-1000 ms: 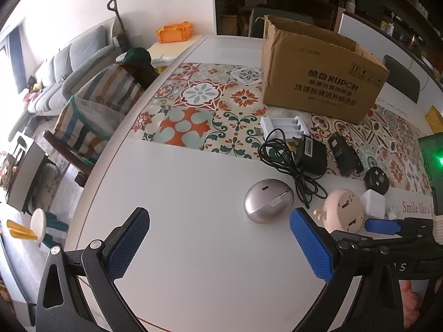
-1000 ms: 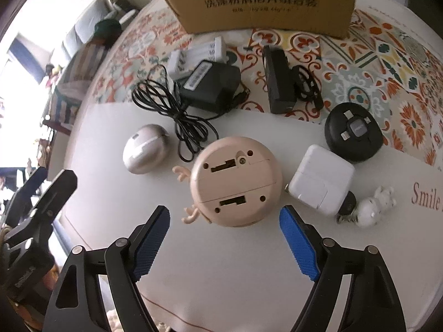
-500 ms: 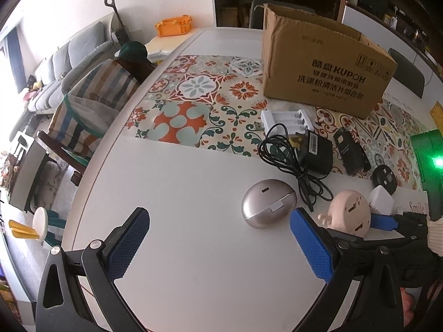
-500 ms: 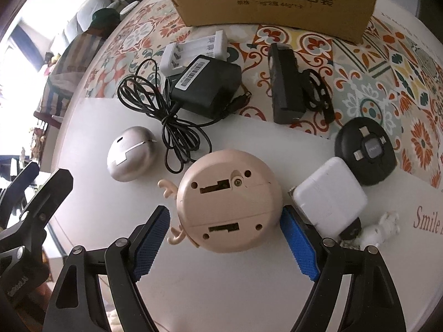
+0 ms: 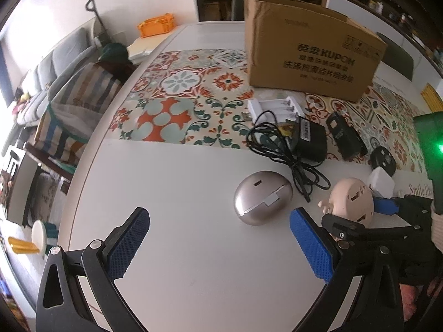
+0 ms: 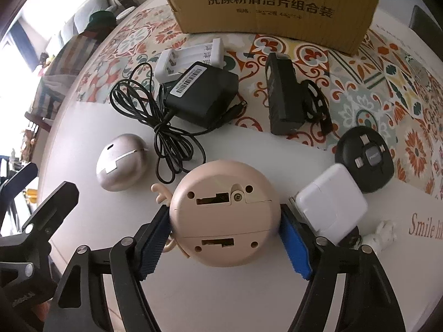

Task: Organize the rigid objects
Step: 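Close the right tool on the pink device while the left tool nears the silver gadget, then close the left tool around the silver egg-shaped gadget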

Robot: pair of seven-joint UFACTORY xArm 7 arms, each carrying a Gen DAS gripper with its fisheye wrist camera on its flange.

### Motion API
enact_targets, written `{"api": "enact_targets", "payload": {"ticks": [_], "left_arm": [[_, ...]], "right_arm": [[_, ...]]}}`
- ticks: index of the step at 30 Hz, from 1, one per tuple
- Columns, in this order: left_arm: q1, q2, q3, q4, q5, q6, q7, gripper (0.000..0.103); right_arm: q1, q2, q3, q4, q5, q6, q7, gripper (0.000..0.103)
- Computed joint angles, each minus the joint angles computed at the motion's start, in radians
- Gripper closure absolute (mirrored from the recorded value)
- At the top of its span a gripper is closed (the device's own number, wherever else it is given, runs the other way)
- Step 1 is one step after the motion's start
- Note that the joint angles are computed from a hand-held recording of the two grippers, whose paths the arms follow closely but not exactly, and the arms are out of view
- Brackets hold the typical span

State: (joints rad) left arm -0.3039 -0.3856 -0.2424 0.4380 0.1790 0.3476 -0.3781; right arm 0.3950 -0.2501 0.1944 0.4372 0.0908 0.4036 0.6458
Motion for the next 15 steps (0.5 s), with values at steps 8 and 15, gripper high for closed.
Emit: {"api": "enact_targets", "payload": {"ticks": [8, 15], "left_arm": [[-0.087, 0.044, 0.089, -0.020, -0.058, -0.125, 0.239, 0.004], [-0.262, 0.123, 0.241, -0.011, -0.274, -0.207, 0.585, 0.011]], "right_arm": [[-0.007, -0.122, 0.023, -0.054, -0.026, 0.047, 0.125, 0.028], [-0.025, -0.181, 0.072, -0.081, -0.049, 0.093, 0.307, 0.028]]}}
